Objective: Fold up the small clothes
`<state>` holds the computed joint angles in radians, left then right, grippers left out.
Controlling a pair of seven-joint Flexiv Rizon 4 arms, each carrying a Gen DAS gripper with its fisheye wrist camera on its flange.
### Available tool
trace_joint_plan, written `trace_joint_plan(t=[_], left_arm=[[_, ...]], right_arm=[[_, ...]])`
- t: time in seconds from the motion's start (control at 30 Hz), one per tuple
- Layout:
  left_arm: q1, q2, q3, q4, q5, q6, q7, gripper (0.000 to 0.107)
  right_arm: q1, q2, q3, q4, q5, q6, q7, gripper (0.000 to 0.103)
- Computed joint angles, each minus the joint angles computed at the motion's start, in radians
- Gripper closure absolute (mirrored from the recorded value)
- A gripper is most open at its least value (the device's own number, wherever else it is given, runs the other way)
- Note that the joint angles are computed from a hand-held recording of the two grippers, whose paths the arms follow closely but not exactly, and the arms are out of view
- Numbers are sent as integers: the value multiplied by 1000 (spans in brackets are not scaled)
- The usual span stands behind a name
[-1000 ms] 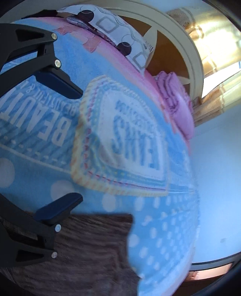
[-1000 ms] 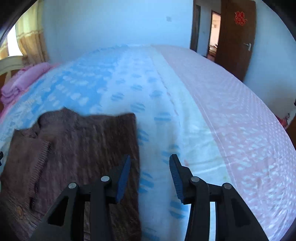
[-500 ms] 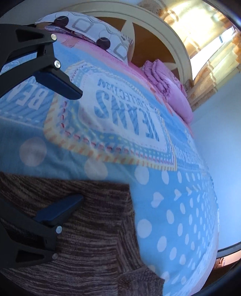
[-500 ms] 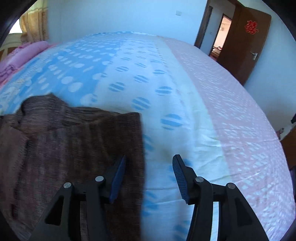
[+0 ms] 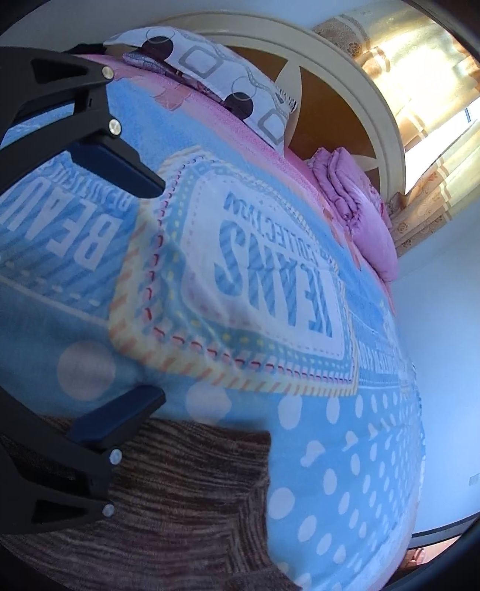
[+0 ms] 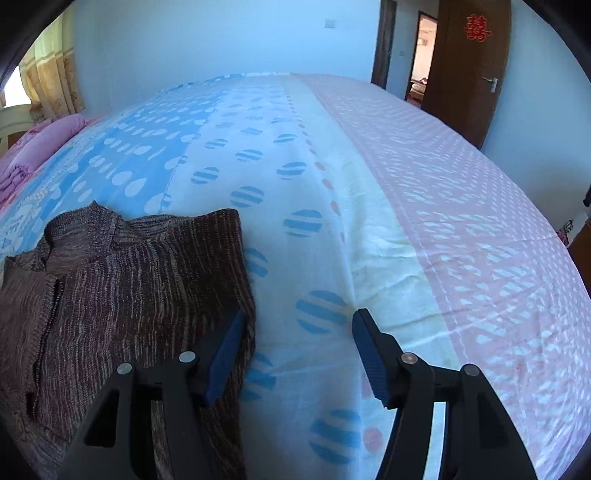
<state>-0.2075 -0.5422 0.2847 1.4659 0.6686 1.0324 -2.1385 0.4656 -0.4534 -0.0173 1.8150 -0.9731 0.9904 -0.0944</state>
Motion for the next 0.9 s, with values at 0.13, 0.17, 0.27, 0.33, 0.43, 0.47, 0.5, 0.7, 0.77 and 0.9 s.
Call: trace_joint_plan(t=[0.13,0.17,0.27,0.33,0.43,0.47,0.5,0.7,0.77,0.9], left_arm=[[4,53,12,78,30,65,-18,4],[5,62,14,90,36,70,-22,4],[43,119,-6,178,13,133,6,4],[56,165,-8,241,16,178,22,4],[85,257,-16,368,9,277,54,4],[98,281,-24,404,0,299,76,4],[116,314,-35,452,-18,327,107,4],[175,454,-52,639,-13,436,157,4],[191,495,-55,669,24,444,103,4],[243,567,-95,762,-62,479,228,4]], right_arm=[[-20,51,42,87,1,126,-27,42],[-15,56,56,96,27,98,-68,42],[-4,102,34,163,-31,73,-2,42],[-1,120,44,167,-15,-13,11,43],[-34,150,66,204,-9,34,43,43],[-38,164,71,220,-17,46,58,43],[-37,180,77,236,-34,51,73,43],[-35,260,137,326,-85,111,155,43],[-30,282,153,354,-104,117,186,43],[-16,334,193,408,-151,122,252,43]])
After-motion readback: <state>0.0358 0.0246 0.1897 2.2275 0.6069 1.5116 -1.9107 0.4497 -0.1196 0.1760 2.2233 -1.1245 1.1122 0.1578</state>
